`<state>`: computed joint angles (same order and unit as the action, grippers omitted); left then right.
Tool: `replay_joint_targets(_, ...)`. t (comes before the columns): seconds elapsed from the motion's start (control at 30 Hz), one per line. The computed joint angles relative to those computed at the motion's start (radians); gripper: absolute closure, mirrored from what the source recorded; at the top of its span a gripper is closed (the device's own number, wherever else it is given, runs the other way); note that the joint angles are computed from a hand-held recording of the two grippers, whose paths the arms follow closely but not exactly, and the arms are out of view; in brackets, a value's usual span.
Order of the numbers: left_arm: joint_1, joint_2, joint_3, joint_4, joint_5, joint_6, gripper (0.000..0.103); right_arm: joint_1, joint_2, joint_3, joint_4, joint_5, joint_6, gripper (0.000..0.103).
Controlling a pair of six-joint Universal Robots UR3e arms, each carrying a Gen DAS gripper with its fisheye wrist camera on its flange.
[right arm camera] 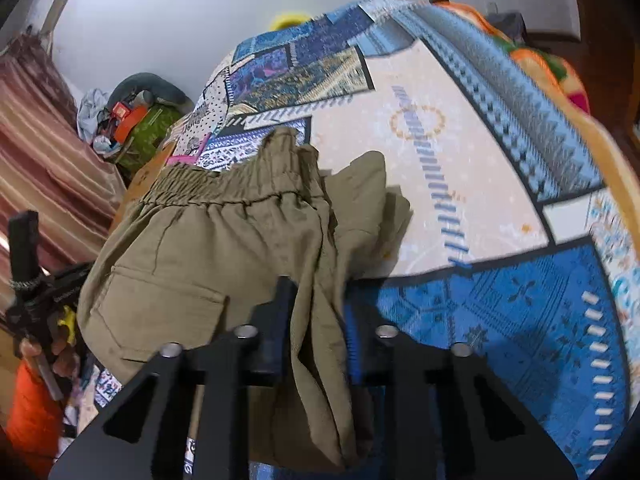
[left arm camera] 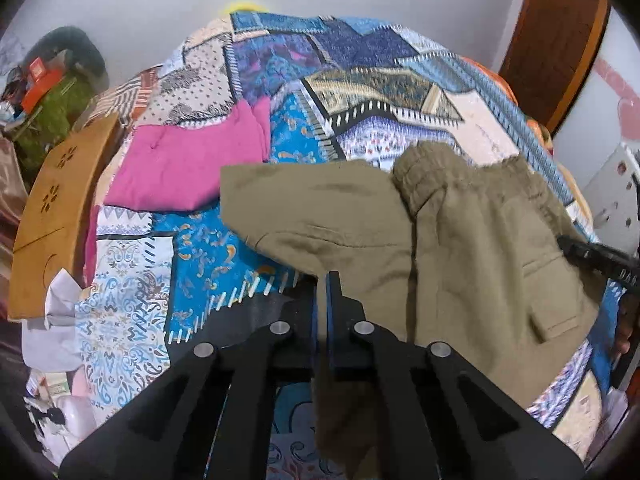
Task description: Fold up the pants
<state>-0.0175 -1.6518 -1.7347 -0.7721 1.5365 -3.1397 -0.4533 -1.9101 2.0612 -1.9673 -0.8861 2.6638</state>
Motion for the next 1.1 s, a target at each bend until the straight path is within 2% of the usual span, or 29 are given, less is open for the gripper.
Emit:
replay_joint_targets(0.13,0.031,0.040,0.026,-0.035,-0.055,-0.015,0.099,0.045,-0.005,-0.028,-0.064,-0.037,0.014,0.092)
replay_joint_targets(0.33,0.004,0.067,0.090,-0.056,-0.008,0.002,0.100,0.060,0.007,-0.112,-0.044,0.004,0.028,0.094)
replay_joint_targets(0.53,0.029,0.107,0.130,-0.056,0.016,0.037,0.100,0.163,0.064,-0.218,-0.133,-0.019,0.092,0.094)
replay_joint_targets(0.8,0.160,0.136,0.164,-0.062,-0.028,0.097,0.100,0.331,0.244,-0.417,-0.275,-0.079,0.219,0.094)
replay_joint_targets(1.1,0.320,0.043,0.223,-0.020,-0.076,0.143,0.100,0.535,0.558,-0.716,-0.365,-0.188,0.324,0.094)
